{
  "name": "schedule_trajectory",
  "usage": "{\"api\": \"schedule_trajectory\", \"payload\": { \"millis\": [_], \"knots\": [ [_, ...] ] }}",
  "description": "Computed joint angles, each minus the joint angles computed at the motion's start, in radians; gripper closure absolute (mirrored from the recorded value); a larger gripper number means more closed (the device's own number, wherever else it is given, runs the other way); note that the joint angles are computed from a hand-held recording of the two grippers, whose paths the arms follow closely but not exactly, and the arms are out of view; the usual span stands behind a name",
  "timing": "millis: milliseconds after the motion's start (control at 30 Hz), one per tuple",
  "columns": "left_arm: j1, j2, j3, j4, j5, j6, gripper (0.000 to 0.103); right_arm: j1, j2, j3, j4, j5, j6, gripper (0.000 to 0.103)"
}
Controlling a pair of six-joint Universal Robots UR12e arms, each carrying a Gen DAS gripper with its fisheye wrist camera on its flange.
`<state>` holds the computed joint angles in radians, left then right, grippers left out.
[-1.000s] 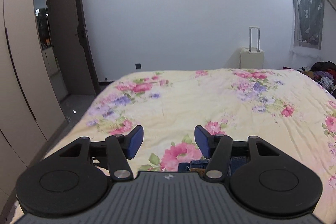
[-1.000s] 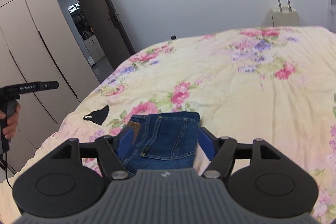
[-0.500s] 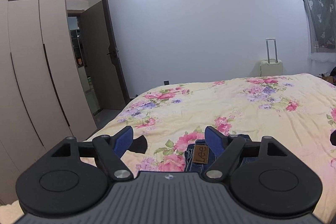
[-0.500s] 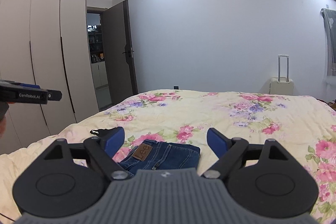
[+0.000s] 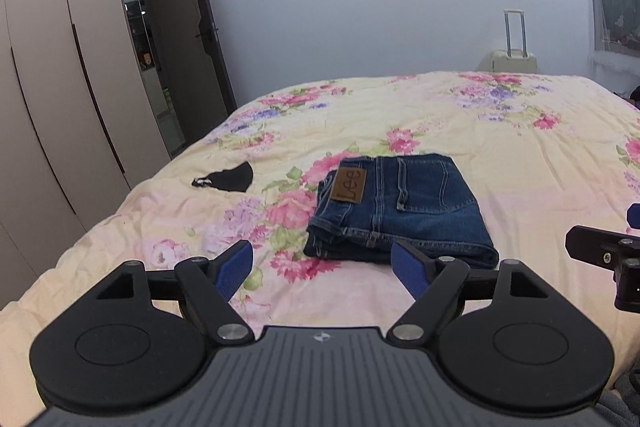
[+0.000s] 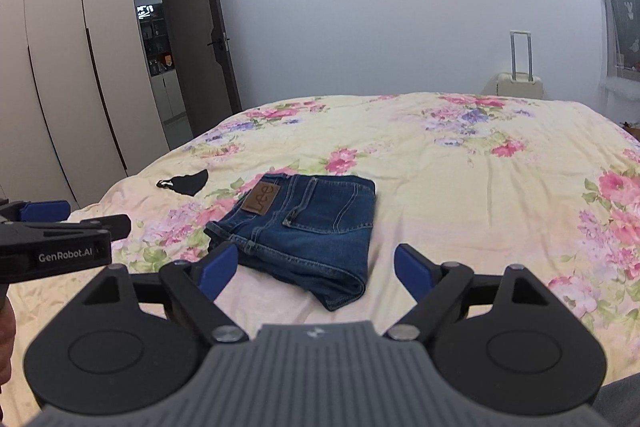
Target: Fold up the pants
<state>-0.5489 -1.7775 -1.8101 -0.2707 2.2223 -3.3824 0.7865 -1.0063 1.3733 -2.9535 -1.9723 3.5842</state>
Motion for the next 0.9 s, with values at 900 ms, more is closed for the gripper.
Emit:
{"api": "schedule_trajectory", "payload": {
  "millis": [900],
  "knots": [
    [0.001, -0.010, 0.014, -0.048, -0.055, -0.020, 0.011, -0.008, 0.021, -0.028, 0.082, 0.005, 0.022, 0.021]
  ]
}}
